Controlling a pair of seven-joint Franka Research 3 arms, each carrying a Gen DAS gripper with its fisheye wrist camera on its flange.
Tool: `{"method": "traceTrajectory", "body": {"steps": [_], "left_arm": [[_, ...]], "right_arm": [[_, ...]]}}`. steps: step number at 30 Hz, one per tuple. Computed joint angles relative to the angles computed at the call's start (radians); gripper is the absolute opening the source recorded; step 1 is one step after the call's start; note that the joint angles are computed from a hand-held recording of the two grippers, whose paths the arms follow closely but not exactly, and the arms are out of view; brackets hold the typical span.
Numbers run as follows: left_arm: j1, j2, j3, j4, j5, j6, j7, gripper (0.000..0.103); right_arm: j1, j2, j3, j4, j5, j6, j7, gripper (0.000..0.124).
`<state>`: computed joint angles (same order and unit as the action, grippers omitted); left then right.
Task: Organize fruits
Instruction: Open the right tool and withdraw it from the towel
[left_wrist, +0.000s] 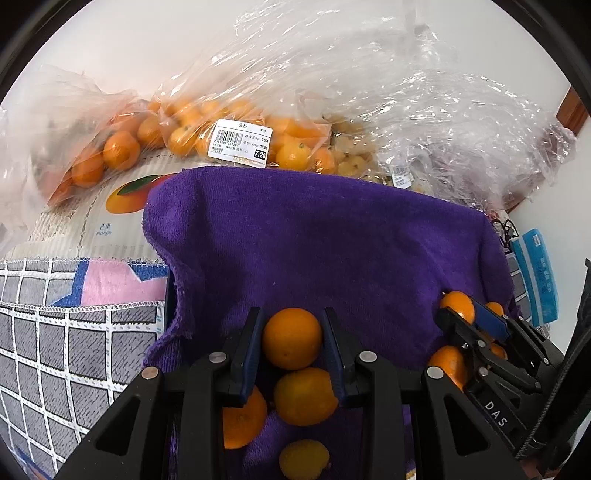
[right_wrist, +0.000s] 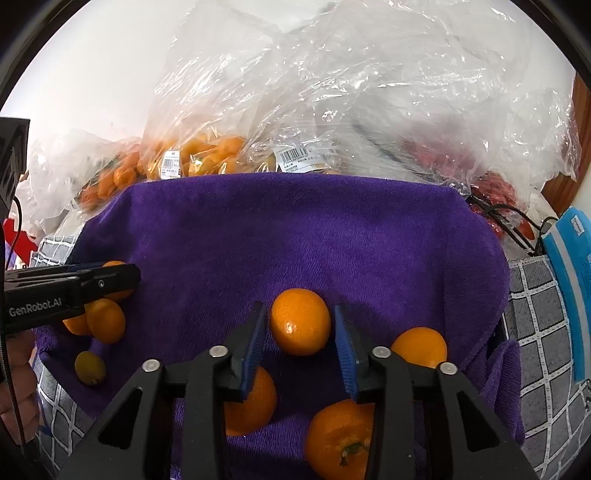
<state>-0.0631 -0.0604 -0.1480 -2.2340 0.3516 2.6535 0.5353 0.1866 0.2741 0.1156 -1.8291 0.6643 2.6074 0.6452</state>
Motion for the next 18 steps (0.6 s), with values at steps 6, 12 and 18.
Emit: {"method": "traceTrajectory", "body": {"steps": [6, 12, 18], "left_arm": [[-0.005, -0.065, -0.014, -0.026, 0.019, -0.010, -0.015, 0.032], [-0.001, -0.149, -0.056, -0.055, 0.141, -0.041, -0.118, 0.033], [-0.011, -0.239, -0.094, -0.099, 0.203, -0.055, -0.222, 0.033]], "right_arm": [[-0.008, -0.039, 0.000, -0.020, 0.030, 0.013, -0.016, 0.050], [-0.007, -0.131, -0.014, -0.094, 0.075, 0.050, -0.062, 0.055], [-0.002, -0.249, -0.050, -0.188, 0.132, 0.054, -0.118, 0.055]]}}
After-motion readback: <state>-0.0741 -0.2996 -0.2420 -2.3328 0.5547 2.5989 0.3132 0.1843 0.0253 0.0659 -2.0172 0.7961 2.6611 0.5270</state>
